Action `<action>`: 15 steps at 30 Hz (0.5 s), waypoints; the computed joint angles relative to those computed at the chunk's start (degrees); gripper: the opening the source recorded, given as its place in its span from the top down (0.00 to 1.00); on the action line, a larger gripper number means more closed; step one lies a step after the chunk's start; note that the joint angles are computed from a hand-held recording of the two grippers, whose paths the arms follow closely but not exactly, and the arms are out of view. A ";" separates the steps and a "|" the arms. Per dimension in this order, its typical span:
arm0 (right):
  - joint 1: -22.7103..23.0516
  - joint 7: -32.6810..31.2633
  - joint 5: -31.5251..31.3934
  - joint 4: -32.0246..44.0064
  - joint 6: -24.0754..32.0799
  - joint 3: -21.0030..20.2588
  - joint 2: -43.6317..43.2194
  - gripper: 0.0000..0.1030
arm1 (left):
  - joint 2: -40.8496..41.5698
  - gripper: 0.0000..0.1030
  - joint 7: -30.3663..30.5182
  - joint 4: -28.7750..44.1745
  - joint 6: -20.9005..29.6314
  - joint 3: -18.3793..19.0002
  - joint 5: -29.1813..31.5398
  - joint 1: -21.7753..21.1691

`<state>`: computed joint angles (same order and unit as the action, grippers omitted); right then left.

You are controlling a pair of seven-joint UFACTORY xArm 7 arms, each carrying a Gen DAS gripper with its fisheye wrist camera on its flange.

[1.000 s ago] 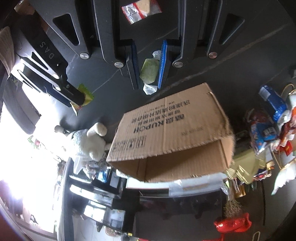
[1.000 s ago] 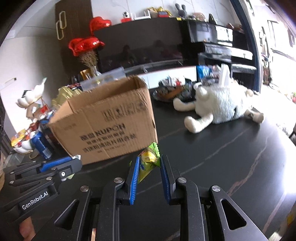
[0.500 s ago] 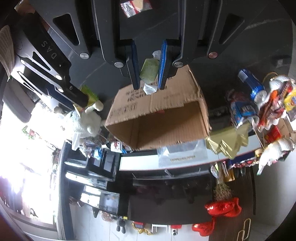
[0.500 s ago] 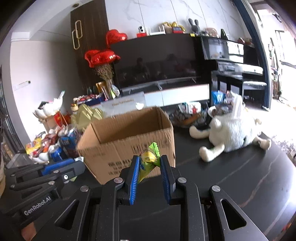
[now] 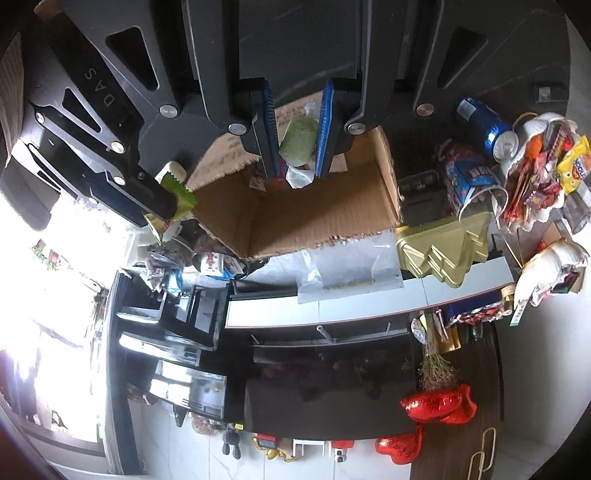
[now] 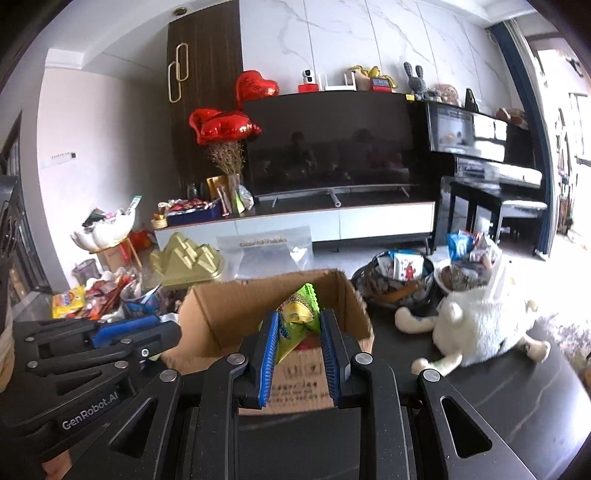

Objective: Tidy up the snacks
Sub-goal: 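Carry the green candy and yellow-green packet into the box and open both tools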

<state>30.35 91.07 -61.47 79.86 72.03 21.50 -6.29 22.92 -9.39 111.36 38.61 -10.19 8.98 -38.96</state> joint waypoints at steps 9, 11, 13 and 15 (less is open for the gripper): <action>-1.67 -5.51 2.03 2.72 -3.82 -3.57 2.93 0.76 | 12.07 0.80 1.28 18.32 8.50 2.27 -0.39 -1.97; -1.97 -6.26 2.68 2.73 -4.59 -4.21 3.52 0.76 | 15.16 0.80 1.75 23.13 10.85 2.85 -0.95 -2.49; -2.36 -7.16 4.10 2.62 -6.17 -5.07 3.89 0.76 | 18.77 0.80 2.16 28.90 13.66 3.63 -1.52 -3.05; -2.60 -7.87 4.98 2.86 -6.64 -5.55 4.40 0.76 | 21.40 0.79 2.20 32.98 15.39 4.58 -2.02 -3.53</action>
<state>27.76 83.19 -56.50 82.73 65.38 15.95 -1.89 44.31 -7.19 144.34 54.00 -5.61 6.95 -42.49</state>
